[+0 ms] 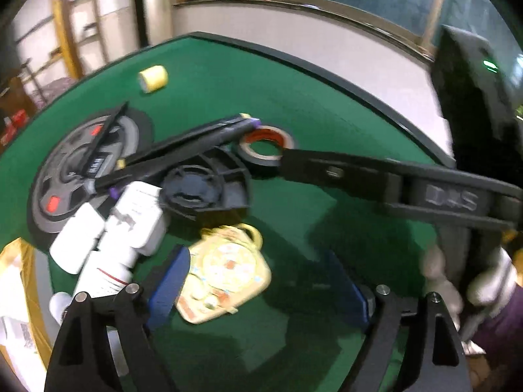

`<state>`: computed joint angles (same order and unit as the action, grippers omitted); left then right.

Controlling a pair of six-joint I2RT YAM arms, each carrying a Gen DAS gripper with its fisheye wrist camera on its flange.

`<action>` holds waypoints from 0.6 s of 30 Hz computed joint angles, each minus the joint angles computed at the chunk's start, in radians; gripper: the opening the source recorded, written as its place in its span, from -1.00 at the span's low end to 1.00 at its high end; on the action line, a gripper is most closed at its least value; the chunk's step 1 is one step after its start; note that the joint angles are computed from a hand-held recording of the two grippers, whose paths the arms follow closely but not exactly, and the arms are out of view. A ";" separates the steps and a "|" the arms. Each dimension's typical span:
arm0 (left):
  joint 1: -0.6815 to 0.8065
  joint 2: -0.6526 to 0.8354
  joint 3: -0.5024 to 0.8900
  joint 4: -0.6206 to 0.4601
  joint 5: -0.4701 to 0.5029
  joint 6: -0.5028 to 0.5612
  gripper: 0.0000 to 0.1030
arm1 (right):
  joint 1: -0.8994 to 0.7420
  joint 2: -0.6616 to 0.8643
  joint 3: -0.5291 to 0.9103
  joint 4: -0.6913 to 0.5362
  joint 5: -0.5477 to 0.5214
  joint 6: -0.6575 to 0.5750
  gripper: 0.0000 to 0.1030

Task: Organize rigid objects
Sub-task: 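Grasp the cream cartoon-printed plastic case with the left tool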

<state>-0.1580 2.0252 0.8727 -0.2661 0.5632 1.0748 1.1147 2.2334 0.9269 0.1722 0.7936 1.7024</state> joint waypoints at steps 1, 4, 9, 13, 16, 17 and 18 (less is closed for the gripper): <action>-0.006 -0.001 0.007 -0.039 0.002 0.022 0.68 | 0.000 0.001 0.000 0.001 -0.001 0.000 0.19; -0.016 -0.026 0.008 -0.081 -0.029 0.030 0.68 | 0.000 0.002 -0.005 0.014 -0.004 0.002 0.20; -0.023 0.000 0.056 -0.022 -0.046 -0.033 0.68 | -0.001 0.004 -0.008 0.023 -0.006 0.003 0.20; -0.077 0.094 0.109 -0.012 -0.147 -0.035 0.68 | -0.002 0.006 -0.010 0.029 -0.015 0.000 0.21; -0.078 0.091 0.098 -0.045 -0.137 0.002 0.69 | 0.001 0.007 -0.011 0.027 -0.016 0.007 0.21; -0.072 0.092 0.111 -0.098 -0.121 0.017 0.68 | 0.001 0.006 -0.014 0.032 -0.016 0.007 0.21; -0.065 0.083 0.102 -0.120 -0.107 0.033 0.66 | -0.001 0.007 -0.016 0.039 -0.019 0.005 0.22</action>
<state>-0.2226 2.1084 0.9747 -0.3858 0.4563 1.1076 1.1138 2.2400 0.9106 0.2109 0.7748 1.7077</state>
